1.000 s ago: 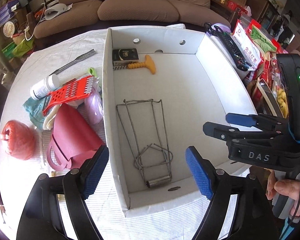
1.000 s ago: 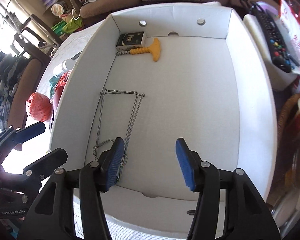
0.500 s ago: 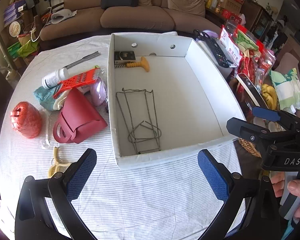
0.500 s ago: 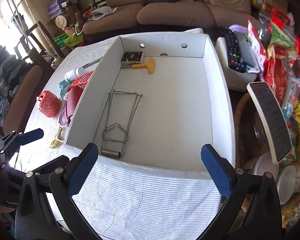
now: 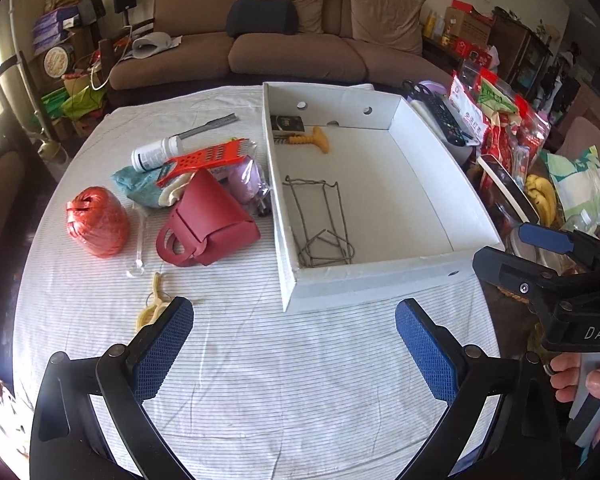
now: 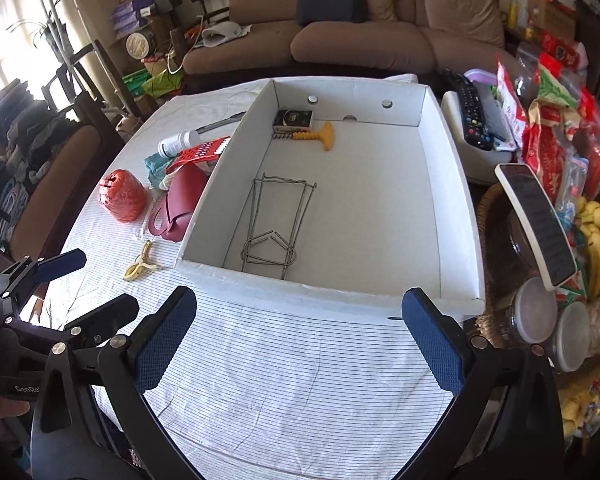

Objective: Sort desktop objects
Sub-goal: 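Withdraw the left gripper from the box toward the cream peg clip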

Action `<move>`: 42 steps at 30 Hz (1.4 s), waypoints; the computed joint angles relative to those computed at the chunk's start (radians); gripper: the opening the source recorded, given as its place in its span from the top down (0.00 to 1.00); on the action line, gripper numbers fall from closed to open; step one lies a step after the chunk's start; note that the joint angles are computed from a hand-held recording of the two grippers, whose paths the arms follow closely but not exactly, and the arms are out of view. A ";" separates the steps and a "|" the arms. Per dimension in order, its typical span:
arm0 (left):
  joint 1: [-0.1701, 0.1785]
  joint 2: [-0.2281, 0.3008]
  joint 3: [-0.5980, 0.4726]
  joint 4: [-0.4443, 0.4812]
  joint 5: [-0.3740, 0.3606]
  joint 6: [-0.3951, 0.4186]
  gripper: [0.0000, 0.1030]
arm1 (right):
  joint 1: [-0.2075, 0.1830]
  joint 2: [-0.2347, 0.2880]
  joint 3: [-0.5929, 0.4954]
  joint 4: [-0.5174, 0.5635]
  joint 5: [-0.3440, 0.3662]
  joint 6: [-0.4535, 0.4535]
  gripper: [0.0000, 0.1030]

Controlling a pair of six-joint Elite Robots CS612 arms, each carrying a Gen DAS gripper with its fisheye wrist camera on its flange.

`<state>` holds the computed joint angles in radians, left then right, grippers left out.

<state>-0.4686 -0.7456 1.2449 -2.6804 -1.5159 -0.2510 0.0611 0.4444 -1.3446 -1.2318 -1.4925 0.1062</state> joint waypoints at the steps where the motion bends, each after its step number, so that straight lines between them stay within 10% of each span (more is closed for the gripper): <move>1: 0.000 -0.007 0.014 -0.013 0.019 0.001 0.00 | 0.004 0.002 -0.004 -0.005 -0.003 0.003 0.00; 23: 0.063 -0.102 0.186 -0.157 0.139 -0.035 0.00 | 0.103 -0.009 0.020 -0.080 -0.028 -0.015 0.00; 42: 0.170 -0.005 0.134 -0.168 0.031 -0.083 0.00 | 0.155 -0.063 0.216 -0.243 0.143 -0.103 0.00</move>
